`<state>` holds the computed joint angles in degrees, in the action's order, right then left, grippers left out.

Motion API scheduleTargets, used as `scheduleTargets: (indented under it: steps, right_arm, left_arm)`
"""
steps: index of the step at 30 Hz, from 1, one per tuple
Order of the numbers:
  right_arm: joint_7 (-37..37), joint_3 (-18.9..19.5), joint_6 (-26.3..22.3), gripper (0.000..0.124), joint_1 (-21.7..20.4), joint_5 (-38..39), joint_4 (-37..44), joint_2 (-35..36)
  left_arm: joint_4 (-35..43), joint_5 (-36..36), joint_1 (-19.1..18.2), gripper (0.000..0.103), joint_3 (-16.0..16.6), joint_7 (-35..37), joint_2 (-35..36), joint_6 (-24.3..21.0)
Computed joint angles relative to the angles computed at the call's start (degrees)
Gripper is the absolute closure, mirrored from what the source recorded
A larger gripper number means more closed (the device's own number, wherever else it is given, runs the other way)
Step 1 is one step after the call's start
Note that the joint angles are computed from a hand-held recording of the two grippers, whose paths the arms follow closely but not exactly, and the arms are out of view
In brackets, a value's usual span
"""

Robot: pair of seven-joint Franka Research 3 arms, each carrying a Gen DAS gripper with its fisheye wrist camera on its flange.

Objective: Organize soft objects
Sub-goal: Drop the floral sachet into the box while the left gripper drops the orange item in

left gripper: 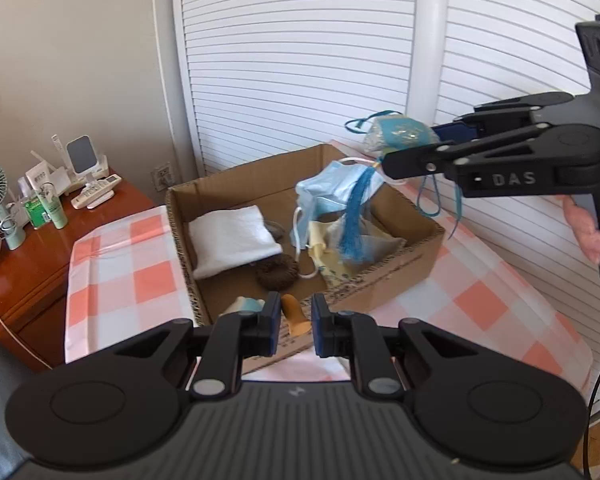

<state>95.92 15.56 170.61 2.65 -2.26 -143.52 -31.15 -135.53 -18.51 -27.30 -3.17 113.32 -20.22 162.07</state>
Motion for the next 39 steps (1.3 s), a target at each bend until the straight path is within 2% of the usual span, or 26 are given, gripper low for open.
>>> scheduleTargets:
  steps: [1, 2, 4, 5, 7, 10, 12, 18, 22, 25, 29, 34, 35, 37, 39]
  right_arm:
    - [0.18, 0.03, 0.1, 0.074, 0.01, 0.2, 1.06, 1.68]
    - [-0.12, -0.99, -0.14, 0.055, 1.21, 1.1, 1.99, 3.33]
    - [-0.46, -2.83, -0.71, 0.031, 3.34, 2.91, 3.1, 5.67]
    - [-0.17, -3.02, 0.34, 0.03, 3.61, 3.27, 2.73, 6.22]
    - [0.12, -3.52, -0.62, 0.029, 4.18, 3.99, 2.44, 6.47]
    - [2.55, -2.69, -1.16, 0.021, 3.18, 3.87, 0.82, 5.14]
    - [3.69, -2.62, -2.03, 0.021, 2.98, 3.94, -0.22, 3.77]
    - [13.72, 3.85, -6.45, 0.021, -3.68, -1.69, -3.16, -2.0]
    - [16.91, 4.11, -8.43, 0.021, -2.92, -3.68, -5.61, -5.21]
    - [18.68, 3.6, -9.42, 0.021, -1.25, -3.51, -7.9, -7.9]
    - [20.49, 3.43, -9.7, 0.021, -0.11, -3.09, -10.2, -10.84]
    - [22.39, 4.02, -10.12, 0.021, -1.42, -3.8, -10.65, -12.67]
    - [22.56, 3.84, -10.02, 0.021, -1.39, -3.75, -10.71, -12.78]
    - [22.88, 3.66, -9.59, 0.021, -1.36, -3.6, -10.87, -12.92]
    - [22.91, 3.49, -9.23, 0.021, -1.1, -3.41, -10.98, -12.83]
  left_arm:
    - [0.32, 0.55, 0.59, 0.089, -0.25, -0.53, 0.32, -0.13]
    - [0.58, 1.03, 1.11, 0.089, -0.46, -1.04, 0.62, -0.26]
    - [1.03, 1.45, 1.59, 0.089, -0.52, -1.24, 1.15, -0.44]
    - [1.23, 1.64, 1.84, 0.089, -0.5, -1.2, 1.3, -0.59]
    - [1.7, 1.81, 2.16, 0.089, -0.55, -1.05, 1.72, -0.82]
    - [3.16, 2.23, 2.88, 0.089, -0.95, -1.03, 2.99, -1.39]
    - [4.53, 2.43, 3.39, 0.089, -1.39, -1.03, 4.17, -1.56]
    - [10.63, 2.88, 5.06, 0.089, -3.54, -0.95, 9.05, -2.54]
    - [16.78, 4.9, 7.06, 0.089, -5.93, -2.3, 14.06, -3.84]
    - [22.44, 7.3, 8.71, 0.089, -7.87, -4.13, 18.68, -6.54]
    - [29.65, 13.89, 10.35, 0.089, -9.88, -10.41, 25.06, -9.13]
    - [36.84, 24.33, 10.54, 0.086, -9.81, -21.12, 31.57, -10.45]
    - [37.77, 27.31, 10.18, 0.081, -9.26, -23.77, 32.62, -9.59]
    - [39.66, 32.48, 9.47, 0.06, -8.24, -28.81, 34.1, -10.3]
    - [40.23, 36.04, 9.17, 0.018, -7.53, -33.65, 34.48, -10.68]
